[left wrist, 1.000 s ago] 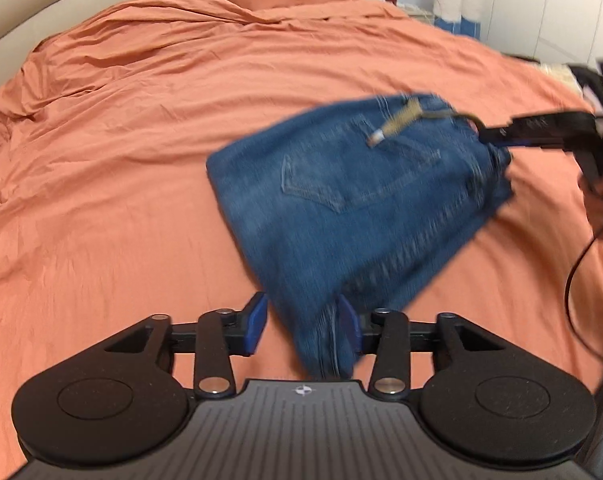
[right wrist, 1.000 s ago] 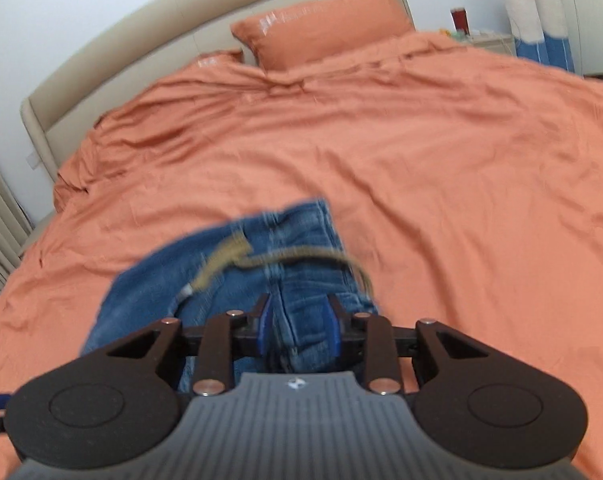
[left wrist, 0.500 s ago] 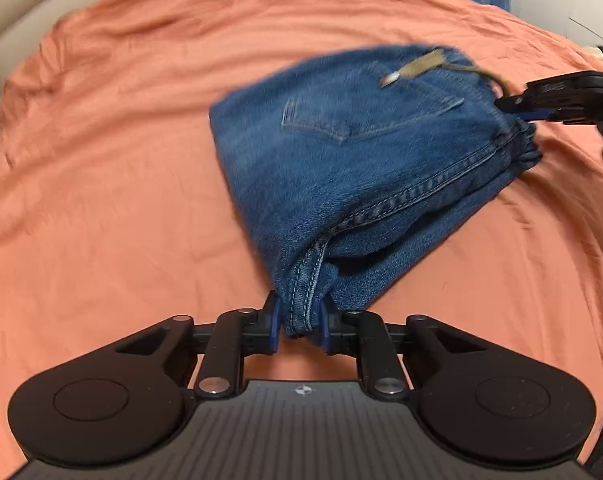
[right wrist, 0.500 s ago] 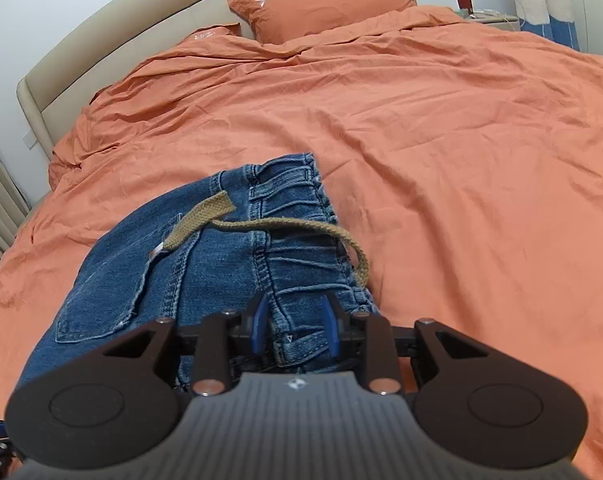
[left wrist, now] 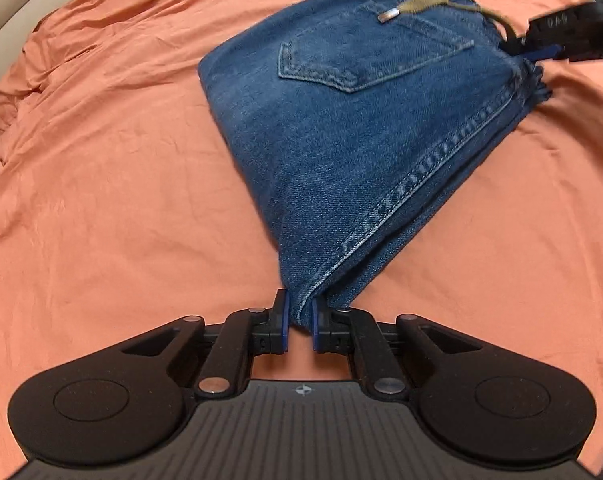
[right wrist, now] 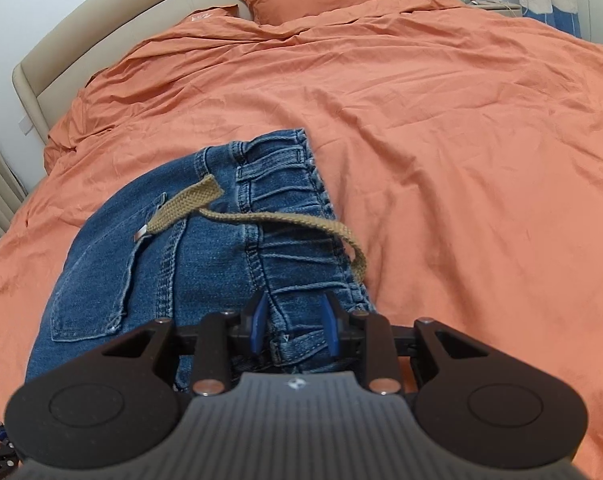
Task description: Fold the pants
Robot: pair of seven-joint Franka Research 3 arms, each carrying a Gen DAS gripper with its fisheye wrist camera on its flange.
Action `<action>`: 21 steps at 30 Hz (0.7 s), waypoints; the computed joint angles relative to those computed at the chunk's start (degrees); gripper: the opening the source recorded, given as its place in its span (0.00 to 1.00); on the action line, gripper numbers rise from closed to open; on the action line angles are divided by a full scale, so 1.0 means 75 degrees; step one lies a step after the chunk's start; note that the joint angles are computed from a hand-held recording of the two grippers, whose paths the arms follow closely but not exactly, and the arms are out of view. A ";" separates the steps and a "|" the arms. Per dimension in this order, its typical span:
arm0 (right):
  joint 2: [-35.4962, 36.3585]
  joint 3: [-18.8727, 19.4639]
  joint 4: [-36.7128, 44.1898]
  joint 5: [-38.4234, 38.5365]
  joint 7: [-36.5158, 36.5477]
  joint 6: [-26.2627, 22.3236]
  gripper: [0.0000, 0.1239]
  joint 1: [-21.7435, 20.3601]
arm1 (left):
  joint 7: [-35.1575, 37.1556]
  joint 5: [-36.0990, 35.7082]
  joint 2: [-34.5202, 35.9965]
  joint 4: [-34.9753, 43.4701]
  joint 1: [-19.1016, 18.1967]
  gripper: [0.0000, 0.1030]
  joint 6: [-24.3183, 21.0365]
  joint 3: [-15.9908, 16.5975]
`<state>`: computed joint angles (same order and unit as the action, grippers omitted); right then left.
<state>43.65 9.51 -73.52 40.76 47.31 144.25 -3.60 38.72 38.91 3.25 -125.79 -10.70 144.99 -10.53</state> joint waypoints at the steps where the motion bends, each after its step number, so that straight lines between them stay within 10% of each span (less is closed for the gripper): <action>1: -0.0002 -0.0001 -0.0006 0.0007 0.0019 0.0001 0.19 -0.0003 | 0.0096 -0.0197 -0.0066 -0.0024 0.0027 0.11 0.0045 0.0005; 11: -0.0349 -0.0044 -0.0392 0.0018 -0.0011 0.0031 0.19 -0.0055 | 0.0728 -0.1460 -0.1005 -0.0671 0.0229 0.33 0.0508 0.0014; 21: -0.0929 0.0091 -0.0926 0.1159 -0.0650 0.0328 0.50 -0.0415 | -0.0964 -0.1106 -0.0730 -0.0073 0.0825 0.64 0.1389 0.0161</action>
